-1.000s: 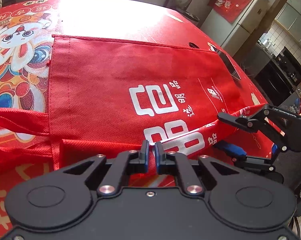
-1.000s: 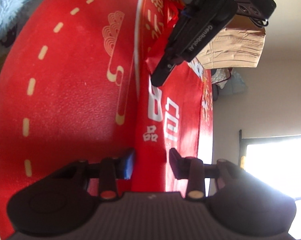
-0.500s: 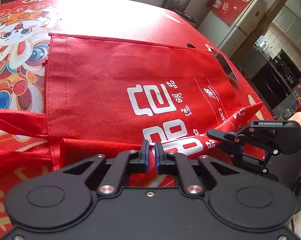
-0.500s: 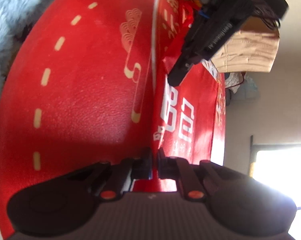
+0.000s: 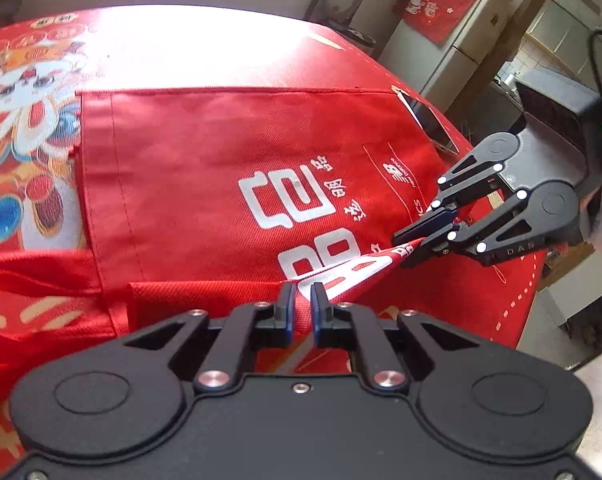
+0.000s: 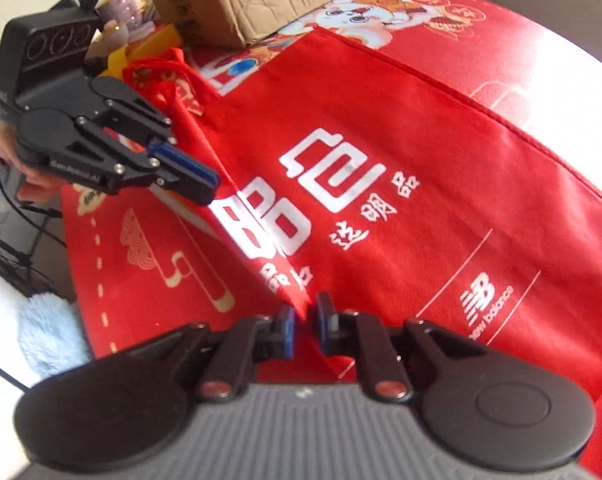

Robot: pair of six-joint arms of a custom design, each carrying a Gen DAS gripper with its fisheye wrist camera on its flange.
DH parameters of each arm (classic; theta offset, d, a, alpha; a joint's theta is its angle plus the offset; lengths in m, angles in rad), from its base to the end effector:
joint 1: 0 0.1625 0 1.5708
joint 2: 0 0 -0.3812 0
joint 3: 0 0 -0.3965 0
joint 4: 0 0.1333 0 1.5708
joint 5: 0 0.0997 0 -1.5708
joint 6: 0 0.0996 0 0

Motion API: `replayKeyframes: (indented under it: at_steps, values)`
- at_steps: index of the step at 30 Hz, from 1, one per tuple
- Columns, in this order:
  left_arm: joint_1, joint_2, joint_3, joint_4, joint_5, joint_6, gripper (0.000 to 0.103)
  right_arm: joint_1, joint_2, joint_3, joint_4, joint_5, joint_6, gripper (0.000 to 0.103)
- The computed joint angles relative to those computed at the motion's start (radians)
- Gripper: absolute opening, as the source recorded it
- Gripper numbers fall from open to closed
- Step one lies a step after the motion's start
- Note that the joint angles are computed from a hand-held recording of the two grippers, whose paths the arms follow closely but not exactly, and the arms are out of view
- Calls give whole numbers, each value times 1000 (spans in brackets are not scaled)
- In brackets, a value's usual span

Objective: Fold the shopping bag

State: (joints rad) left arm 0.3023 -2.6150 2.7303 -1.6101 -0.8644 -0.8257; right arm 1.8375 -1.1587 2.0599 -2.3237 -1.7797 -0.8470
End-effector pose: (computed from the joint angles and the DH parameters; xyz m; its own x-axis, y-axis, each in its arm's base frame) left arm -0.0919 -0.2360 0.2254 -0.8213 0.2842 -0.4947 0.5135 0.7458 -0.4242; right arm 0.2360 -0.4362 0.0898 -0.4243 -0.9052 0.0251 -0.8737 0.4165 0.2515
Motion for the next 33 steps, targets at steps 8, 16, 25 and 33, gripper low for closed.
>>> replayKeyframes:
  at_steps: [8,16,25,33]
  values:
    - [-270,231,-21,184,59,252,61,-11,-35,3,58,21,-10,10]
    - [-209,334,1,109,98,413,45,-23,-39,25,14,30,-39,10]
    - [-13,325,-23,-91,30,431,15,-56,-46,26,20,80,-31,10]
    - [403,299,-64,-504,-273,424,18,-94,-196,250,-251,117,-303,26]
